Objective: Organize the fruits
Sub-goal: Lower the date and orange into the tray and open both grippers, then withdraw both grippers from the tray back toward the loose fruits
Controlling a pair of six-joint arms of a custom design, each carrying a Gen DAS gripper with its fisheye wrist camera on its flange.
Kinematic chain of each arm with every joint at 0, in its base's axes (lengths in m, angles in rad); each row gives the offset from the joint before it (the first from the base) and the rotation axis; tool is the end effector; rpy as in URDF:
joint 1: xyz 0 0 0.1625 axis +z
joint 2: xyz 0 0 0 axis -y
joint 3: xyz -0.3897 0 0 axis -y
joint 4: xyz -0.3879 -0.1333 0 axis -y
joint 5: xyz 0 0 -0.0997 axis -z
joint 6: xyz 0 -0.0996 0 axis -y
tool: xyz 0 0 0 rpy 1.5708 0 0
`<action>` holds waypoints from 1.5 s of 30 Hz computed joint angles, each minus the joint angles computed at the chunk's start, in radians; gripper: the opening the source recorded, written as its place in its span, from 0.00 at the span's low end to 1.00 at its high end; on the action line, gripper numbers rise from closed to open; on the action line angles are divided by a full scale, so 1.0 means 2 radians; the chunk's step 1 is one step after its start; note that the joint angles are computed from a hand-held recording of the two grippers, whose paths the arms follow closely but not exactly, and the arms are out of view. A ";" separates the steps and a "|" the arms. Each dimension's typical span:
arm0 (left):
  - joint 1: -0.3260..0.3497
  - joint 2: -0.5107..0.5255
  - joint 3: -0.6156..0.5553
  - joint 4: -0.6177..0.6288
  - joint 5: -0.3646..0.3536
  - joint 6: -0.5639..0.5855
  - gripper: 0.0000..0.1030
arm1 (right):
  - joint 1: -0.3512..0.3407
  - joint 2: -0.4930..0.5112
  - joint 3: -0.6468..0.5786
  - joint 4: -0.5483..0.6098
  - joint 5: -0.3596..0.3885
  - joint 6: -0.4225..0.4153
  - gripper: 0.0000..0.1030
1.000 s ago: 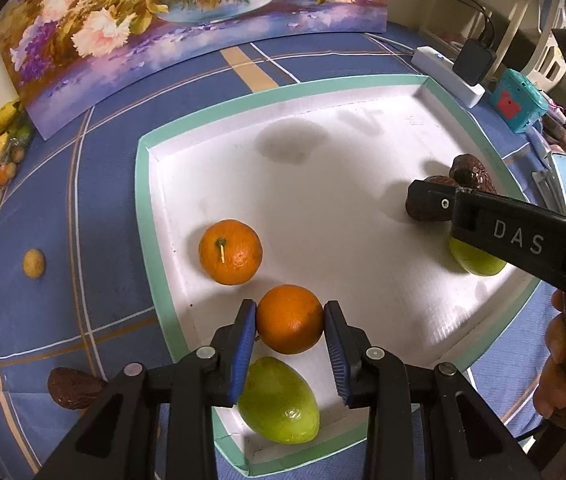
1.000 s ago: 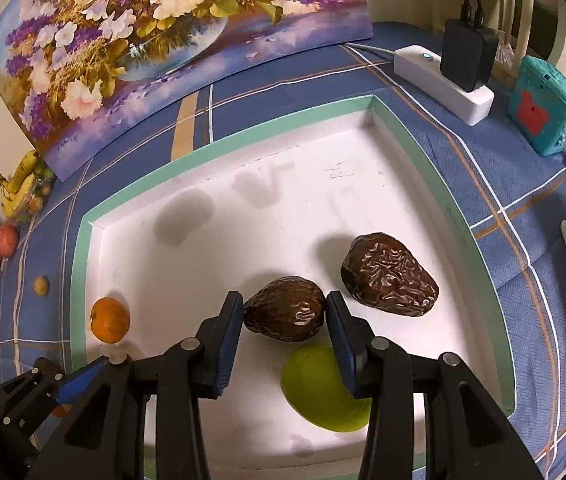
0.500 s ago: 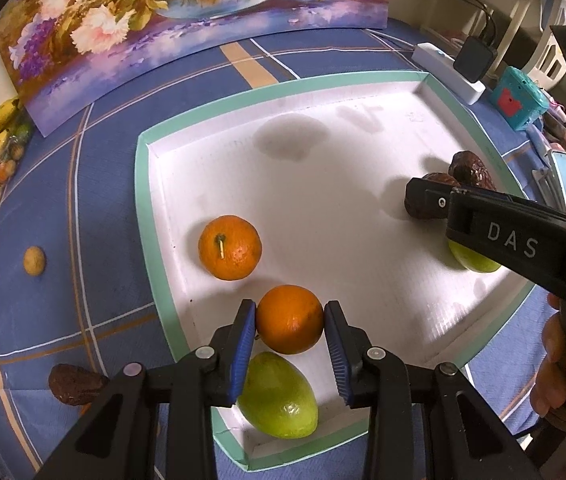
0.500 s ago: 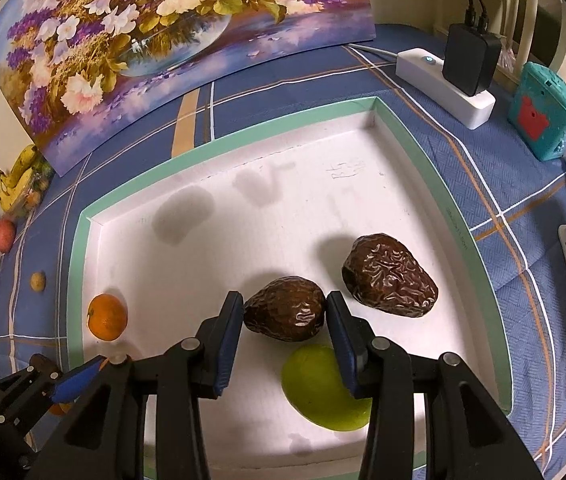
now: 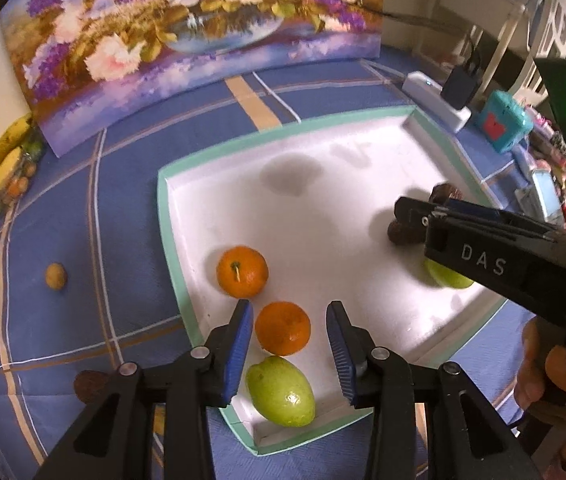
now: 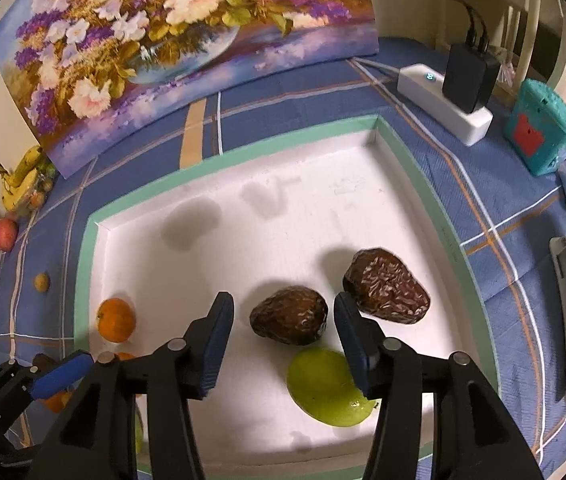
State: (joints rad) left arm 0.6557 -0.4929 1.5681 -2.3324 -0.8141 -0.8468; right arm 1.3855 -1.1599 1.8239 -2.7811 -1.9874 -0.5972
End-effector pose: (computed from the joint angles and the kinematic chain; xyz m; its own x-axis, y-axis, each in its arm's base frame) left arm -0.3528 -0.5259 -0.0940 -0.7473 0.0328 -0.6637 0.2930 0.9127 -0.2849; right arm -0.0180 -0.6006 0.2547 -0.7997 -0.1621 0.5781 -0.3535 0.9054 -0.2352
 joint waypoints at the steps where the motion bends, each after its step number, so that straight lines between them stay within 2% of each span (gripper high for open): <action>1: 0.000 -0.003 0.002 -0.004 0.002 0.000 0.41 | 0.001 -0.002 0.001 -0.001 0.001 -0.001 0.52; 6: 0.000 -0.024 0.024 -0.021 0.011 -0.017 0.41 | 0.006 -0.017 0.008 -0.009 0.006 -0.004 0.52; 13: 0.007 -0.047 0.050 -0.027 0.017 -0.061 0.41 | 0.013 -0.024 0.014 -0.006 -0.007 -0.009 0.52; 14: 0.008 -0.050 0.052 -0.026 0.018 -0.070 0.43 | 0.013 -0.023 0.014 -0.006 -0.008 -0.010 0.52; 17: 0.010 -0.057 0.059 -0.014 0.026 -0.101 0.62 | 0.015 -0.021 0.014 -0.007 -0.014 -0.013 0.53; 20: 0.014 -0.064 0.065 0.004 0.033 -0.132 0.65 | 0.016 -0.018 0.015 -0.013 -0.022 -0.015 0.62; 23: 0.018 -0.073 0.073 0.025 0.042 -0.175 0.76 | 0.016 -0.016 0.014 -0.014 -0.025 -0.018 0.68; 30: 0.023 -0.089 0.091 0.044 0.055 -0.235 0.95 | 0.017 -0.013 0.016 -0.017 -0.030 -0.026 0.72; 32: 0.022 -0.091 0.093 0.050 0.060 -0.242 0.96 | 0.017 -0.012 0.017 -0.020 -0.032 -0.028 0.85; 35: 0.021 -0.093 0.093 0.060 0.065 -0.251 1.00 | 0.018 -0.012 0.020 -0.025 -0.029 -0.034 0.86; 40: 0.020 -0.097 0.096 0.073 0.070 -0.273 1.00 | 0.018 -0.013 0.025 -0.038 -0.025 -0.038 0.86; 43: 0.019 -0.098 0.096 0.079 0.072 -0.277 1.00 | 0.016 -0.015 0.025 -0.036 -0.019 -0.036 0.95; 45: 0.019 -0.098 0.095 0.078 0.072 -0.275 1.00 | 0.016 -0.017 0.027 -0.040 -0.013 -0.038 0.95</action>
